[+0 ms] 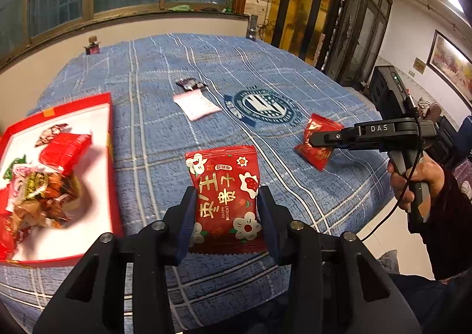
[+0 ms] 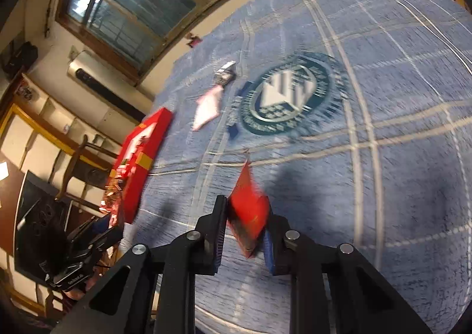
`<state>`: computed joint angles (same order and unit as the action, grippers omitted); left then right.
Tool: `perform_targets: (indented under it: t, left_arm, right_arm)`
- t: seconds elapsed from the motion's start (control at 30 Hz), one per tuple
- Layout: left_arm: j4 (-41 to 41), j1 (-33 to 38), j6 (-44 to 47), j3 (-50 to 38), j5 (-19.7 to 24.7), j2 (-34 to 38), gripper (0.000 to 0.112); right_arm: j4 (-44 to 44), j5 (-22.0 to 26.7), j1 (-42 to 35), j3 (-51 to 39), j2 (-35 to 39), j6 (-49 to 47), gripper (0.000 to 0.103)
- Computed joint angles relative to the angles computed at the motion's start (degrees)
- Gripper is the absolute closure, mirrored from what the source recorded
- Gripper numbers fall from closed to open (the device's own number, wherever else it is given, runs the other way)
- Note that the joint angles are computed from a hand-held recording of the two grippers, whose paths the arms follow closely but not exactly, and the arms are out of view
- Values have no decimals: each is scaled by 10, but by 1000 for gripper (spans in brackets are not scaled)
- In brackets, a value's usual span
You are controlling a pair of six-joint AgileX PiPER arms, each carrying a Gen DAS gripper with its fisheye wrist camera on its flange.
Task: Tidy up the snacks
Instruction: 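Lift both held packets and carry them toward the red box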
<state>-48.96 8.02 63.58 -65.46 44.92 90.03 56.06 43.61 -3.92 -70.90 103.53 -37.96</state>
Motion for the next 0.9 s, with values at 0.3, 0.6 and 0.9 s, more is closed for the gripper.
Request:
perform_targets:
  t: [0.3,0.6,0.9]
  left_arm:
    - [-9,92,11,-30,-4,-7,73]
    - [-9,165,9,-74,3,28,73]
    - [-40,119,32,-55,14,22,73]
  right_arm:
    - [-32,88,110,-268,128,107,85]
    - [-191,117,195,-468,219,240,81]
    - [-354,108,174,-213,49,261,62]
